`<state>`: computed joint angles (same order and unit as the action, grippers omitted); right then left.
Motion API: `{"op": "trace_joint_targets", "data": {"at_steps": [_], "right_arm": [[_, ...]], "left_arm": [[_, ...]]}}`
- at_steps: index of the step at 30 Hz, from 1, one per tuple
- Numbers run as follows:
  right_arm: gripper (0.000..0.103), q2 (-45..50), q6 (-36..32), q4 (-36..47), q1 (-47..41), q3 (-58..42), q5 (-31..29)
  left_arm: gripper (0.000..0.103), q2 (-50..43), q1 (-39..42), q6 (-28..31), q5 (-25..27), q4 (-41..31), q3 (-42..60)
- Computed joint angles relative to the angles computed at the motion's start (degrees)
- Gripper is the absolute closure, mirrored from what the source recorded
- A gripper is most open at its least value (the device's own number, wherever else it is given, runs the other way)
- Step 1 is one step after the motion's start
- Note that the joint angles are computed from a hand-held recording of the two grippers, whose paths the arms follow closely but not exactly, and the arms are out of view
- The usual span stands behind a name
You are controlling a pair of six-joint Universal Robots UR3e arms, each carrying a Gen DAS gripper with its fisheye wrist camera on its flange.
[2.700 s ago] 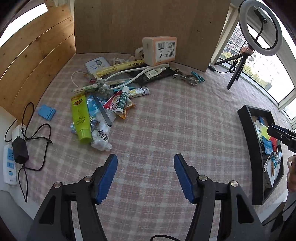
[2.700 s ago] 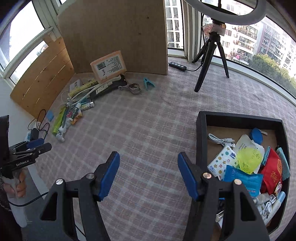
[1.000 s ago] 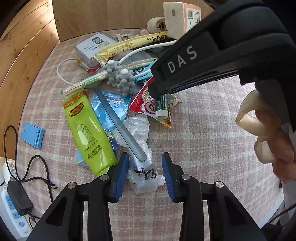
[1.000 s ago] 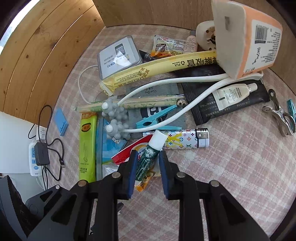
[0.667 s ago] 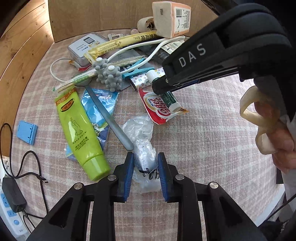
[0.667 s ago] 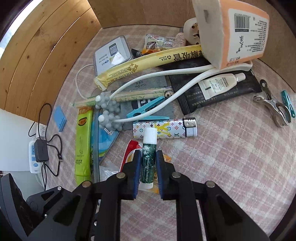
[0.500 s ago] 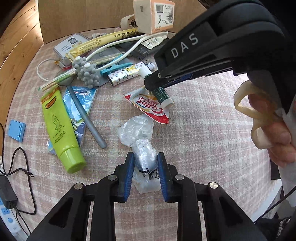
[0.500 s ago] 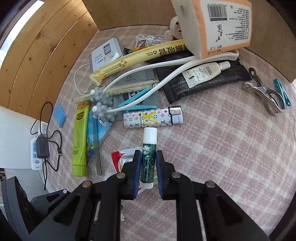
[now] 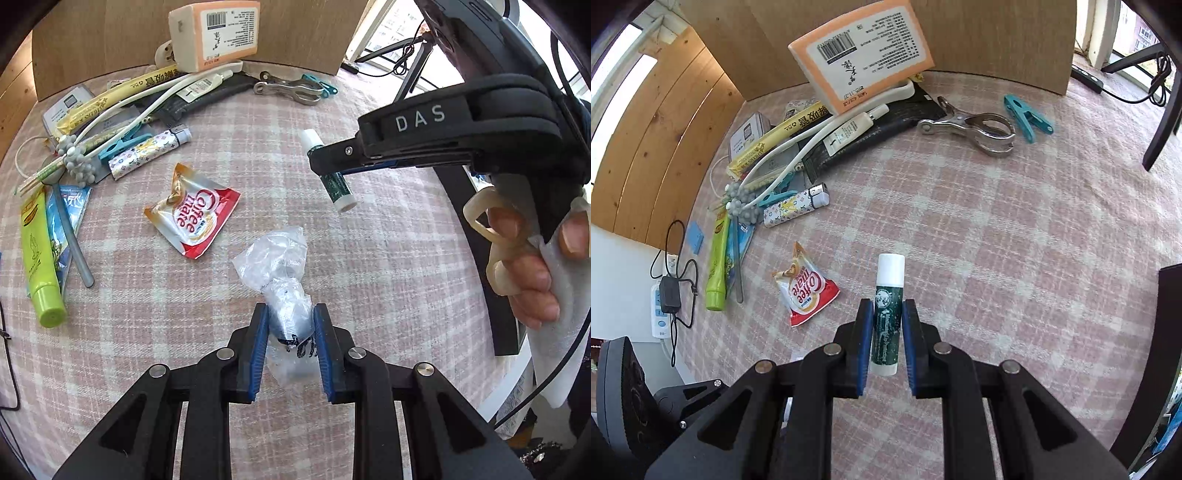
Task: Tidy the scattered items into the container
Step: 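Carry the lip balm and plastic bag into the tray and release both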
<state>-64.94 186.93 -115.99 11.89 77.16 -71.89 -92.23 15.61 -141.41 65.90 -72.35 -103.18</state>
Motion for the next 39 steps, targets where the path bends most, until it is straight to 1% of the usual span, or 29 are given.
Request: {"op": "trace_joint_targets", "data": {"at_steps": [1, 3, 6, 7, 9, 10, 12, 15, 17, 21, 26, 31, 35, 37, 38, 39], "right_arm": [[0.087, -2.5, -0.2, -0.9, -1.3, 2.9, 0.3], [0.087, -8.1, 0.1, -2.9, -3.4, 9.4, 0.3], [0.087, -13.8, 0.1, -5.0, -7.1, 15.3, 0.3], [0.087, -16.2, -0.4, -5.0, -8.8, 17.5, 0.6], [0.087, -20.5, -0.3, -5.0, -11.2, 20.9, 1.0], [0.087, -23.0, -0.7, -4.7, -12.7, 22.8, 1.2], [0.087, -27.8, -1.8, -4.5, -16.0, 26.8, 1.4], [0.087, -36.5, -6.0, -0.7, -24.2, 32.3, 3.1], [0.087, -42.5, -9.6, 3.0, -30.7, 35.5, 4.2], [0.087, -54.0, -19.3, 14.0, -46.0, 39.0, 7.0], [0.087, -64.1, -33.3, 29.0, -65.8, 38.9, 9.2], [0.087, -68.4, -46.3, 40.9, -83.3, 36.3, 10.2], [0.087, -69.7, -54.1, 46.8, -94.0, 34.6, 10.4], [0.086, -69.6, -56.0, 47.5, -97.0, 34.3, 10.1], [0.083, -69.7, -57.4, 48.0, -98.5, 34.2, 10.4], [0.064, -70.0, -58.5, 48.4, -100.0, 34.3, 10.6]], "left_arm": [[0.080, 0.1, -1.1, -0.8, -0.4, -0.1, 0.7], [0.080, -2.5, -4.3, -3.1, -1.0, -0.4, 5.4], [0.080, -3.4, -7.1, -4.5, -1.8, -1.5, 9.2], [0.080, -3.2, -7.9, -5.0, -2.0, -2.4, 10.7], [0.080, -4.6, -10.8, -7.2, -2.3, -1.0, 12.0], [0.080, -5.0, -11.8, -7.6, -2.6, -1.9, 13.6], [0.080, -7.3, -15.4, -10.1, -2.4, -1.1, 16.8], [0.080, -9.4, -19.4, -12.1, -2.9, -2.2, 21.3], [0.080, -10.9, -22.2, -13.4, -3.0, -2.4, 24.0], [0.080, -14.3, -27.7, -16.1, -3.4, -3.9, 30.3], [0.080, -19.5, -34.6, -18.8, -3.3, -5.8, 38.8], [0.080, -24.1, -41.5, -20.9, -2.4, -7.5, 46.8], [0.080, -27.6, -46.4, -21.6, -1.6, -9.3, 53.1], [0.077, -29.1, -48.2, -22.7, -1.1, -9.6, 55.7], [0.064, -30.2, -49.1, -23.5, -0.7, -10.2, 57.6], [0.038, -31.6, -49.8, -24.2, 0.1, -11.3, 59.8]]}}
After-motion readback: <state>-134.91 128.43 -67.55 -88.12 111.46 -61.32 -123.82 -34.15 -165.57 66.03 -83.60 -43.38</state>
